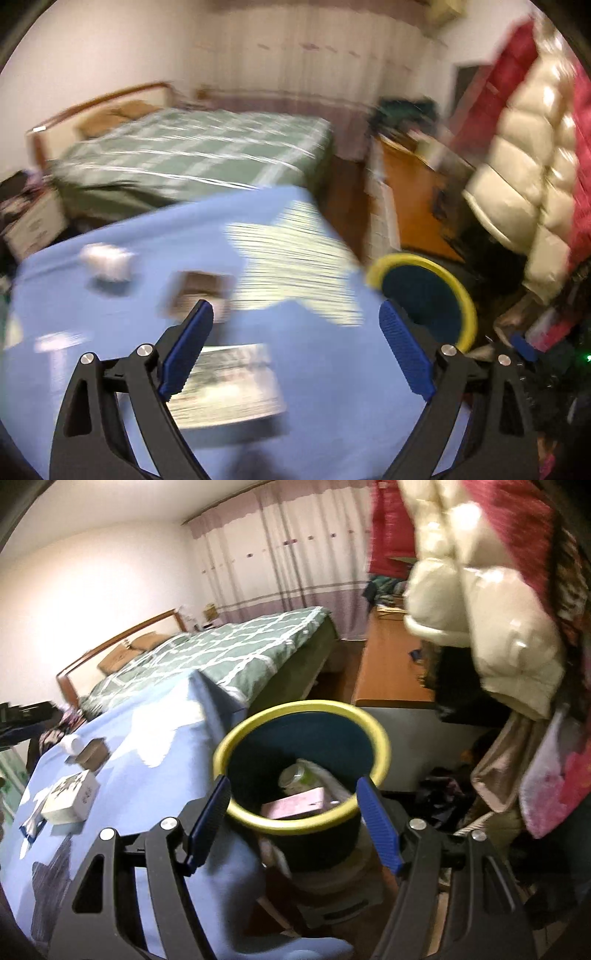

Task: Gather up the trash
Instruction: 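Move both tools back toward the remaining items on the table, then grasp the white tube with the right tool and lift it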

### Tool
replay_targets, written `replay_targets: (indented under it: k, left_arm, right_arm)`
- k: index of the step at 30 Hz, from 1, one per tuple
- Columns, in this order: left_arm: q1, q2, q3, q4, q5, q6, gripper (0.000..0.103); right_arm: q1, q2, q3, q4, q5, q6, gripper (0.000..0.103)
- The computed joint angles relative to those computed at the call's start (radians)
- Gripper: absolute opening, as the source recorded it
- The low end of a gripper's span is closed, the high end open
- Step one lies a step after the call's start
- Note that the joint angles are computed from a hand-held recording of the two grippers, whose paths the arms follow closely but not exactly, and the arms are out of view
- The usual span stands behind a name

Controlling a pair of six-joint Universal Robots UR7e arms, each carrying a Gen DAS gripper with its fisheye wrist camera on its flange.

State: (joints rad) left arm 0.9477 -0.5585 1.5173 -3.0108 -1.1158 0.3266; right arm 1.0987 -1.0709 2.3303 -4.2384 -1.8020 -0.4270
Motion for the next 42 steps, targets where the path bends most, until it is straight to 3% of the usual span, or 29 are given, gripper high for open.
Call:
replay_targets:
  k: [4, 8, 15, 21, 26, 31, 40, 42]
  left_arm:
    - [0.069, -0.092, 0.077, -0.172, 0.063, 0.027, 0.093]
    - [0.136, -0.123, 0.083, -0.328, 0.15, 0.087, 0.093]
    - [0.253, -0.093, 0.012, -0.626, 0.255, 0.168, 0.093]
    - [0.291, -0.043, -0.032, -0.87, 0.306, 0.298, 0.094]
    - [0.303, -0.052, -0.021, -0.881, 0.294, 0.297, 0.096]
    - [0.297, -0.041, -0.022, -0.877, 0.281, 0.298, 0.097]
    - [0.298, -0.036, -0.011, -0.87, 0.256, 0.303, 0.097]
    - [0.295, -0.041, -0.002, -0.872, 0.26, 0.299, 0.097]
  right_arm:
    - [0.077, 0.04, -0.045, 0.064, -0.022, -0.036, 0.067]
    - [0.181, 0.112, -0.118, 0.129, -0.063, -0.094, 0.067]
    - [0.337, 0.238, -0.286, 0.331, -0.1, -0.123, 0.067]
    - [0.45, 0.347, -0.441, 0.493, -0.102, -0.098, 0.067]
    - [0.507, 0.45, -0.603, 0.702, -0.148, -0.029, 0.06]
    - [0.52, 0.53, -0.733, 0.89, -0.208, 0.07, 0.054]
    - [0.531, 0.585, -0.823, 0.984, -0.272, 0.081, 0.051]
    - [0.536, 0.595, -0.826, 0.972, -0.284, 0.055, 0.031]
